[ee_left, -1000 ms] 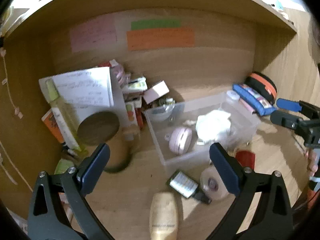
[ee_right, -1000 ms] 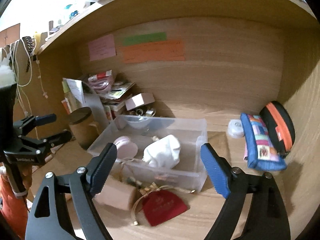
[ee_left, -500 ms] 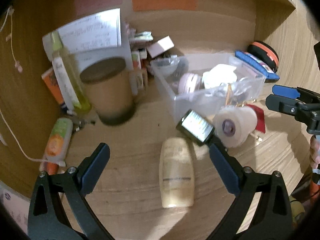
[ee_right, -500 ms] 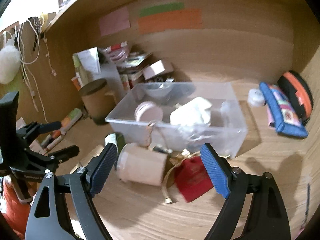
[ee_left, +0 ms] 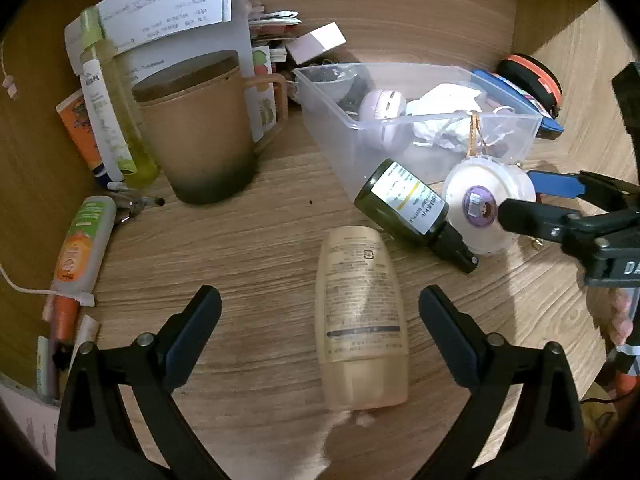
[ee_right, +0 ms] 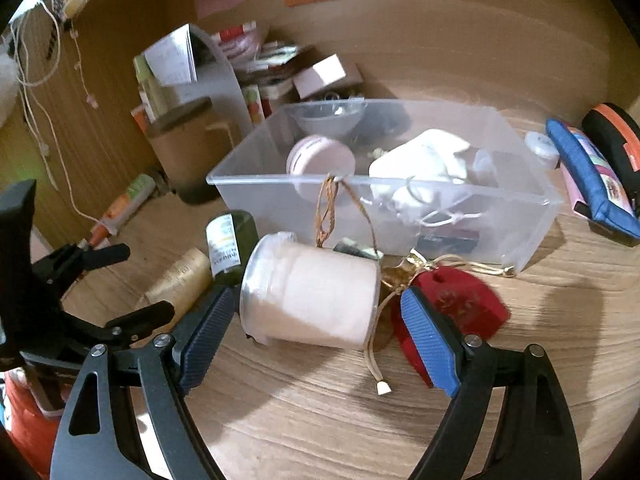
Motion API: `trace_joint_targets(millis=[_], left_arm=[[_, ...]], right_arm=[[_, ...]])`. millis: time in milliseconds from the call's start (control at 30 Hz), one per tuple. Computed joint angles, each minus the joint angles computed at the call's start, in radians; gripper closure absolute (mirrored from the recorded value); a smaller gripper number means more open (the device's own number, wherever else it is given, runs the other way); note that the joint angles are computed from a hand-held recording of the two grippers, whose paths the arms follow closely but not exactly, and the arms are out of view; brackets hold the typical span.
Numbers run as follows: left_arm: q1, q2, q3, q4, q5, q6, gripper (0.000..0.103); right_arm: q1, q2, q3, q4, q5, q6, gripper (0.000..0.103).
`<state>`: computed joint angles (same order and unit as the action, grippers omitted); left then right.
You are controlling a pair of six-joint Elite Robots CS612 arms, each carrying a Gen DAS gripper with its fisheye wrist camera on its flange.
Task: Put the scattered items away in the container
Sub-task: 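Grasp the beige bottle with left while right grasps the pale jar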
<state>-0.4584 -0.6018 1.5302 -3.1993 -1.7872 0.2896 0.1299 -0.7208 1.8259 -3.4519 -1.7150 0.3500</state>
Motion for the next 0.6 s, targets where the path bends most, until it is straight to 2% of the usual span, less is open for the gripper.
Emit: trace_joint_targets(millis=[67, 133, 167, 200, 267, 367, 433, 567, 600], left_arm=[[0.0, 0.001, -0.002, 0.006, -0.003, 0.01, 0.003], [0.0, 0.002, -0.006, 0.022, -0.006, 0.021, 0.013], [0.0, 0.003, -0.009, 0.034, -0.004, 0.023, 0.016], [0.0, 0.003, -0.013, 0.05, -0.007, 0.027, 0.019], [-0.001, 0.006, -0.019, 0.068, -0.002, 0.029, 0.021], [0.0, 0.009, -0.032, 0.104, -0.01, 0.032, 0.027], [0.0, 0.011, -0.043, 0.138, -0.018, 0.041, 0.037], [0.0, 0.013, -0.045, 0.134, -0.022, 0.039, 0.046], [-0.001, 0.013, -0.045, 0.132, -0.022, 0.038, 0.054]], right_arm=[[-0.004, 0.006, -0.009, 0.015, 0.015, 0.004, 0.02], [-0.011, 0.012, -0.019, 0.034, 0.039, 0.015, 0.021], [-0.013, 0.014, -0.023, 0.04, 0.047, 0.017, 0.022], [-0.015, 0.016, -0.028, 0.045, 0.051, 0.021, 0.029], [-0.02, 0.021, -0.035, 0.057, 0.077, 0.016, 0.032], [-0.013, 0.029, -0.045, 0.062, 0.051, 0.001, 0.034], [-0.009, 0.031, -0.046, 0.057, 0.037, -0.008, 0.035], [-0.019, 0.03, -0.035, 0.027, 0.072, 0.008, 0.036], [-0.021, 0.03, -0.03, 0.014, 0.08, 0.014, 0.037]])
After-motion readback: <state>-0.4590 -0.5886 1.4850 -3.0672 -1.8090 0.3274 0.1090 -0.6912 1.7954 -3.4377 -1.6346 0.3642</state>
